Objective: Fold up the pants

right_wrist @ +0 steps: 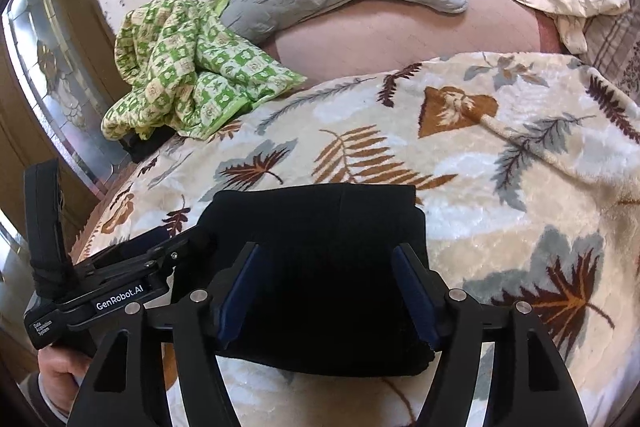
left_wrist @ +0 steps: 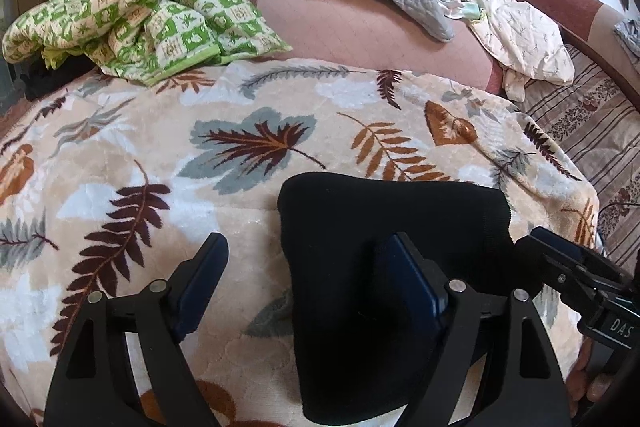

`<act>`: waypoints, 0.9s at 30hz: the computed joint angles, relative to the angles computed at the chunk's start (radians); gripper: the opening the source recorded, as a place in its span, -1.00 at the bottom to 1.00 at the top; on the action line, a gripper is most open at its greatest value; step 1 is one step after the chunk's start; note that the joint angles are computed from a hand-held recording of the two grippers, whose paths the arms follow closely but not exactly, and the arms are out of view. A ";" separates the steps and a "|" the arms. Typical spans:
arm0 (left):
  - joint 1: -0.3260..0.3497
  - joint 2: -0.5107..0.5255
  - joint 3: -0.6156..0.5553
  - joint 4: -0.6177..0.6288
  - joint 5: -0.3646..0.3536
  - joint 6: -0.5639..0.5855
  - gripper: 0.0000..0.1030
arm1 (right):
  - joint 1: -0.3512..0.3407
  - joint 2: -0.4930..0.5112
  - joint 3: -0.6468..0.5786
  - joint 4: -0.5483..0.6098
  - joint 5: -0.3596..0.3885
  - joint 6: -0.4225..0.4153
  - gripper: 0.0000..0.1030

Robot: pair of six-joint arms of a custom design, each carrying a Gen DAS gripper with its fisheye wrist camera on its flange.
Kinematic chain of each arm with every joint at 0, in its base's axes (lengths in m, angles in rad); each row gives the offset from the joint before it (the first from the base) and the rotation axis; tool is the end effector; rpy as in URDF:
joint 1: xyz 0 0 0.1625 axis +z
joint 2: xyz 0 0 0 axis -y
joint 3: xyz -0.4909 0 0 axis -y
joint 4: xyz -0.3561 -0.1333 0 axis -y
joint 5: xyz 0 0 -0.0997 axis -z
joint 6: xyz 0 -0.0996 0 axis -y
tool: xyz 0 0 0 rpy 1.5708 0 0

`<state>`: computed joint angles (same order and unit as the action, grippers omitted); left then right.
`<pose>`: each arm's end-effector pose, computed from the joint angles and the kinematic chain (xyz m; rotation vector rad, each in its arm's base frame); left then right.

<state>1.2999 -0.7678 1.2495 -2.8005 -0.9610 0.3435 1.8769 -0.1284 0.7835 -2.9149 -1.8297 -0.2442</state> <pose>-0.0300 -0.8192 0.3464 0.4370 2.3442 -0.9012 0.3762 -0.8327 -0.0025 0.6216 -2.6731 0.9942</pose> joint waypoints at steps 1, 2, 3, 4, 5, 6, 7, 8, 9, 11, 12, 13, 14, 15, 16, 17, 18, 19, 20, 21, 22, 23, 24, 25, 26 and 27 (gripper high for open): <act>-0.002 0.001 0.006 -0.019 0.009 0.010 0.60 | 0.002 0.001 -0.001 0.000 -0.007 -0.005 0.42; -0.003 0.001 0.011 -0.034 0.016 0.017 0.60 | 0.002 0.000 0.000 0.003 -0.008 -0.006 0.46; -0.004 0.002 0.014 -0.044 0.019 0.019 0.60 | 0.001 -0.001 0.001 0.008 -0.006 -0.002 0.47; -0.003 0.001 0.016 -0.044 0.017 0.018 0.61 | 0.001 -0.001 0.001 0.012 -0.008 0.002 0.49; -0.003 0.000 0.017 -0.043 0.015 0.015 0.60 | 0.001 0.000 -0.001 0.018 -0.012 0.006 0.49; -0.003 0.001 0.017 -0.039 0.019 0.016 0.60 | 0.001 0.001 -0.004 0.025 -0.017 0.010 0.49; -0.004 0.001 0.019 -0.039 0.023 0.020 0.60 | 0.000 0.000 -0.005 0.031 -0.020 0.015 0.49; -0.006 0.002 0.021 -0.043 0.029 0.027 0.60 | -0.001 -0.001 -0.004 0.034 -0.020 0.019 0.49; -0.007 0.003 0.025 -0.056 0.036 0.040 0.61 | -0.002 -0.003 0.000 0.033 -0.018 0.020 0.49; -0.009 0.004 0.029 -0.069 0.041 0.055 0.61 | -0.003 -0.008 0.008 0.026 -0.017 0.023 0.49; -0.010 0.004 0.029 -0.069 0.042 0.057 0.61 | -0.003 -0.009 0.010 0.020 -0.017 0.023 0.49; -0.010 0.004 0.028 -0.064 0.040 0.055 0.61 | -0.004 -0.011 0.013 0.014 -0.014 0.020 0.51; -0.010 0.004 0.026 -0.058 0.038 0.051 0.61 | -0.004 -0.010 0.012 0.011 -0.020 0.019 0.53; -0.009 0.004 0.023 -0.051 0.037 0.046 0.61 | -0.003 -0.008 0.010 0.011 -0.027 0.021 0.53; -0.009 0.005 0.021 -0.048 0.038 0.045 0.61 | -0.004 -0.009 0.009 0.014 -0.024 0.022 0.54; -0.009 0.006 0.019 -0.043 0.039 0.044 0.63 | -0.005 -0.008 0.007 0.019 -0.023 0.025 0.54; -0.008 0.006 0.018 -0.038 0.039 0.042 0.65 | -0.006 -0.005 0.000 0.027 -0.026 0.030 0.54; -0.008 0.006 0.016 -0.032 0.037 0.039 0.65 | -0.006 -0.003 -0.006 0.035 -0.029 0.035 0.56; -0.006 0.006 0.014 -0.024 0.034 0.035 0.65 | -0.006 -0.001 -0.008 0.039 -0.030 0.038 0.56; -0.005 0.005 0.012 -0.019 0.030 0.030 0.65 | -0.007 0.001 -0.014 0.047 -0.031 0.039 0.57; -0.004 0.006 0.011 -0.018 0.030 0.026 0.65 | -0.007 0.004 -0.020 0.053 -0.034 0.039 0.57; -0.004 0.006 0.009 -0.013 0.029 0.021 0.65 | -0.007 0.007 -0.026 0.058 -0.039 0.040 0.57; -0.002 0.005 0.005 -0.003 0.023 0.014 0.65 | -0.006 0.008 -0.027 0.058 -0.041 0.042 0.58; -0.001 0.005 0.003 0.006 0.017 0.008 0.65 | -0.007 0.012 -0.034 0.067 -0.043 0.045 0.59; 0.000 0.005 0.001 0.015 0.012 0.003 0.65 | -0.008 0.013 -0.037 0.070 -0.046 0.047 0.59; 0.002 0.005 -0.004 0.032 0.008 -0.007 0.65 | -0.008 0.016 -0.044 0.079 -0.052 0.054 0.59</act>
<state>1.3023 -0.7629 1.2454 -2.7683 -0.9528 0.3368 1.8686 -0.1121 0.7394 -2.8360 -1.8816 -0.1905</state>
